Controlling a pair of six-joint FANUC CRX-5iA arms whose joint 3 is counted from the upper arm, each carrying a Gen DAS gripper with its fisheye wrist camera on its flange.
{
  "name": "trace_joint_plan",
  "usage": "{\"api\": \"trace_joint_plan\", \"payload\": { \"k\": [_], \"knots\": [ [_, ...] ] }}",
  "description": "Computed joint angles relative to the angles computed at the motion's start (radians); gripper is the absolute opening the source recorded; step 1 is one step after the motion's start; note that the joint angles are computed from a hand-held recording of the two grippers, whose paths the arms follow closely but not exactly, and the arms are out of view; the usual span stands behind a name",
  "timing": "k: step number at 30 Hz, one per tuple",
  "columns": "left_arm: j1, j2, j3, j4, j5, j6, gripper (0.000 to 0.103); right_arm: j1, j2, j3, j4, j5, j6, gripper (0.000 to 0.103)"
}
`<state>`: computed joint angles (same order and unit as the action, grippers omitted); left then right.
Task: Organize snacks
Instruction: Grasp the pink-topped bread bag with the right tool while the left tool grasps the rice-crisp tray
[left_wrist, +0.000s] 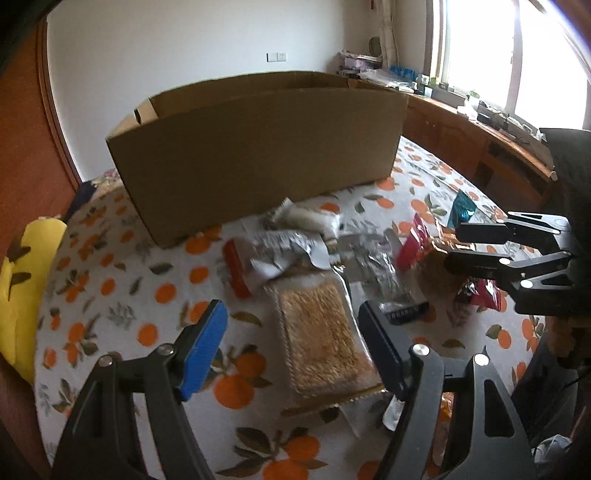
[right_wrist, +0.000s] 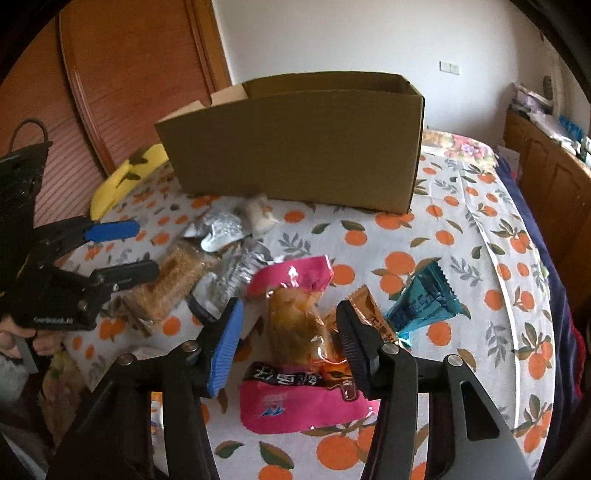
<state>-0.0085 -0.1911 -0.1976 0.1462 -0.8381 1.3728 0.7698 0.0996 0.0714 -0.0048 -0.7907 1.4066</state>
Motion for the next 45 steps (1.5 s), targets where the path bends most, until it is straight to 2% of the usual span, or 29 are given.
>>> {"api": "trace_joint_plan", "payload": {
  "k": [9, 20, 28, 34, 45],
  "knots": [
    [-0.006, 0.014, -0.002, 0.015, -0.016, 0.015, 0.074, -0.002, 0.021, -0.006, 0.003, -0.005, 0.005, 0.051],
    [-0.040, 0.070, 0.040, -0.046, -0.059, 0.087, 0.075, -0.020, 0.040, 0.008, -0.054, -0.006, 0.059, 0.052],
    [-0.065, 0.063, 0.031, -0.108, -0.007, 0.153, 0.082, -0.015, 0.035, -0.009, -0.033, 0.015, 0.050, 0.052],
    [-0.072, 0.065, 0.040, -0.135, -0.014, 0.183, 0.087, -0.012, 0.034, -0.015, -0.023, 0.021, 0.044, 0.052],
    [-0.076, 0.068, 0.044, -0.148, -0.015, 0.203, 0.088, -0.004, 0.030, -0.028, -0.008, 0.032, 0.033, 0.053]
  ]
}}
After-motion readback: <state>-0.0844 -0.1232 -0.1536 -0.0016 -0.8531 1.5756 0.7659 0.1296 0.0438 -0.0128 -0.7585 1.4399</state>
